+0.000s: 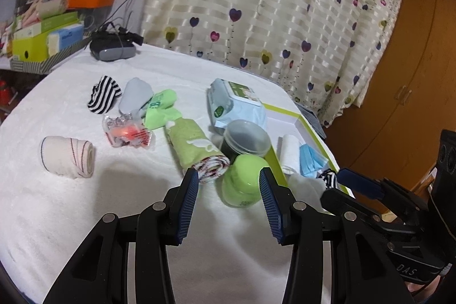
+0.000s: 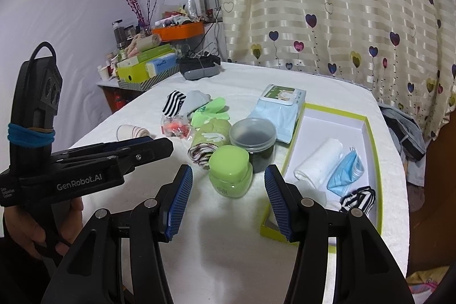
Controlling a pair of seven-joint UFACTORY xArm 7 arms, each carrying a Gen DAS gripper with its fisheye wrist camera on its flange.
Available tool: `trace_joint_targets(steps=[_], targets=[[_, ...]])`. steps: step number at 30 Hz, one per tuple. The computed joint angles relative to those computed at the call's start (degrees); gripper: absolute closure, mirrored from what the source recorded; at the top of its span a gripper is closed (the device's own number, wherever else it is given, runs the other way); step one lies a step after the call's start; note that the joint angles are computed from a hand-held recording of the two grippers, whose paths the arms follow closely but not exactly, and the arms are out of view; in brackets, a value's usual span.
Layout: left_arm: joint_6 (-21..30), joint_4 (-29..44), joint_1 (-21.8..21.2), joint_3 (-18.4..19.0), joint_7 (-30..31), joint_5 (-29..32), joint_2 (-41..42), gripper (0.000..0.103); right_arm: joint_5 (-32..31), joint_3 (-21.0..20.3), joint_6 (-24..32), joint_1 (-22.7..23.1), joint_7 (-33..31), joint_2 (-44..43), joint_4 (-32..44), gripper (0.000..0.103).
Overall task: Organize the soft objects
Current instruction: 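Move both tools back toward the remaining soft items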
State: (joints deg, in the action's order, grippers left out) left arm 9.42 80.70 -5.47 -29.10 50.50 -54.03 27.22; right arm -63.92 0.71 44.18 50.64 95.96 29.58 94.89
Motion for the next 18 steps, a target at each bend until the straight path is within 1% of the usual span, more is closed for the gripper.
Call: trace_joint_targets(steps=[2, 6, 10, 13, 16, 18], targets=[[1.2, 1.8, -0.9, 1.5, -2.5, 1.5, 1.3, 0.059, 0.3, 0.0, -0.2, -0.2, -0.5, 0.3, 0.3, 0.049], [2.9, 6.8, -3.7, 5.5, -10.5, 7.6, 5.1, 0.057, 1.0, -0.3, -1.1, -0.7, -1.7, 0.9, 1.1, 0.049], [5.5, 12.1, -4.8, 6.9, -17.2, 13.3, 9.3, 0.056, 2.1, -0.8, -1.9, -1.2, -3.1, 1.7, 1.8, 0.049], [8.8, 17.9, -6.2, 8.6, -23.3, 17.9, 13.4, 0.055, 2.6, -1.2, -2.6, -1.5, -3.7, 1.8, 1.8, 0.049], [11.4, 22.2, -6.6, 8.9, -27.4, 21.0, 16.6, 0.054, 3.1, -1.7, -3.2, -2.0, -4.3, 2.0, 2.0, 0.049], [14.3, 26.2, -7.2, 9.3, -30.2, 22.9, 19.3, 0.054, 3.4, -1.9, -3.9, -2.4, -4.6, 2.3, 2.2, 0.049]])
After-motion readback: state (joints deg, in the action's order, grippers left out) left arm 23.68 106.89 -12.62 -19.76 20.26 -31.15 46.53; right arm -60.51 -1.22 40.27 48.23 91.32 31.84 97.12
